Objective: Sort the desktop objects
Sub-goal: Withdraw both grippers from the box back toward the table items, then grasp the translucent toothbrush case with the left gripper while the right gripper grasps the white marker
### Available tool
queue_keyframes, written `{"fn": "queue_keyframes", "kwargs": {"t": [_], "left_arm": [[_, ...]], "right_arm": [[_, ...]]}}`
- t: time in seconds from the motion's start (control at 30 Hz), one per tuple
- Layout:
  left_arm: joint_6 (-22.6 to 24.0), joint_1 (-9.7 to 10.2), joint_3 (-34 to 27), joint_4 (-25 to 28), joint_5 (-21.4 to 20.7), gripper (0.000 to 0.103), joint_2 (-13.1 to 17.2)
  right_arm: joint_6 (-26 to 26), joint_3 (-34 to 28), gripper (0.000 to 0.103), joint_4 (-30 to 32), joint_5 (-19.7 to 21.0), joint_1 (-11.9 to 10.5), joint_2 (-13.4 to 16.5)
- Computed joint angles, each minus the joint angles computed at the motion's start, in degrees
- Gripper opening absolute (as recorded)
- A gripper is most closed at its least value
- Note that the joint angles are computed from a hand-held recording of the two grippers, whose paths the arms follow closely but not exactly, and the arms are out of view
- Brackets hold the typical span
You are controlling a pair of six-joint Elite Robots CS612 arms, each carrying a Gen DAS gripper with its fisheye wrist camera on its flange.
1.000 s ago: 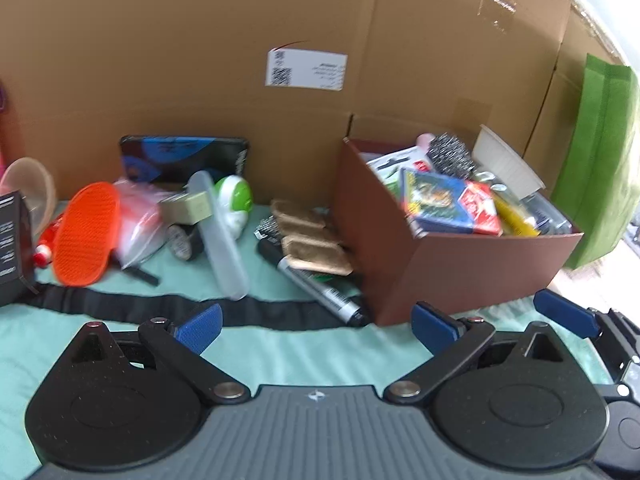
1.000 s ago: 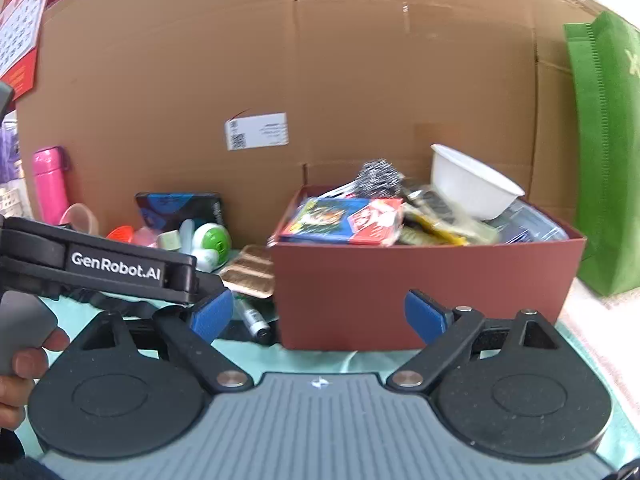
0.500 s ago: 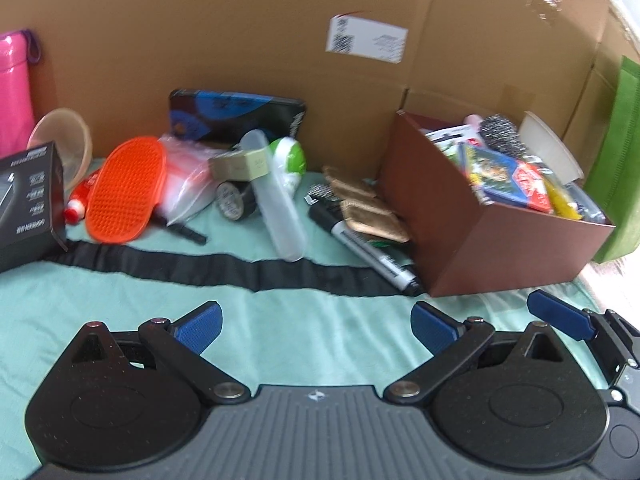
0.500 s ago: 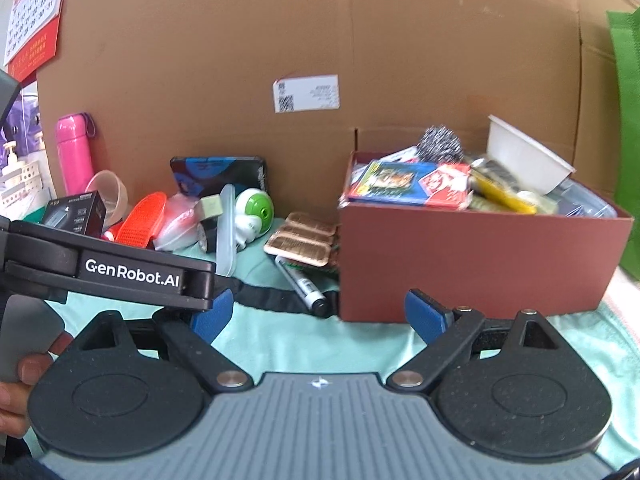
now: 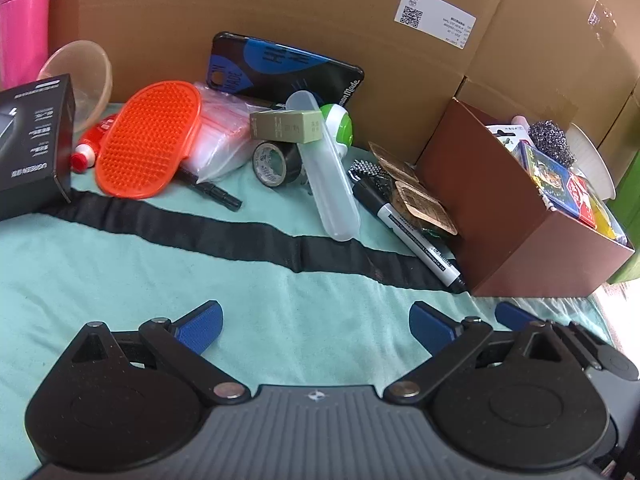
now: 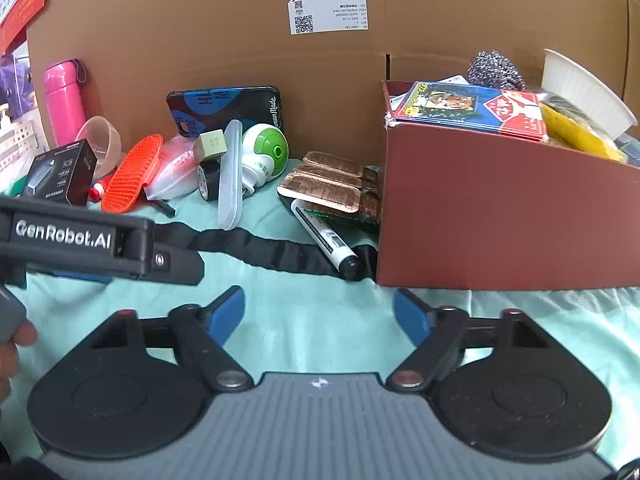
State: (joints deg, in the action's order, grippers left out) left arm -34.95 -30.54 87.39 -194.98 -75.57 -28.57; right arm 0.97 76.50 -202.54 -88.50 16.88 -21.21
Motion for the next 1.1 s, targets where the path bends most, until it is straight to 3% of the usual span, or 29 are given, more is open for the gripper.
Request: {"fn": "queue_keyframes", "kwargs": {"t": [0.4,0.67,0.87,1.0,1.1], "left_arm": [[5.2,1.56,-4.7,-0.9,-0.5,0.085,1.6],[4.9,2.88,-10.7,5.3,-3.6,0.068,3.9],[4.7,3.14,-12.7,5.7,-3.4,0.059,5.2],[5.1,3.07,-12.5,6.0,-2.1,0.028,5.1],[5.0,3.38,-11.4,5.1,-3.6,0.028,4.7]], "right_arm": [[-5.8,-4.9,0.078,2.6,3.3,0.7,1.5],[-9.1,-8.8,0.077,7.1,2.9,1.1,2.8],[-9.2,-11.3,0.079,8.4,-0.2,1.8,4.0],[-10.8,-11.6,0.080,8.0,-1.8,2.2,4.1],[-11.4,-11.5,0.080,7.9,-1.5,2.2,4.1]]}}
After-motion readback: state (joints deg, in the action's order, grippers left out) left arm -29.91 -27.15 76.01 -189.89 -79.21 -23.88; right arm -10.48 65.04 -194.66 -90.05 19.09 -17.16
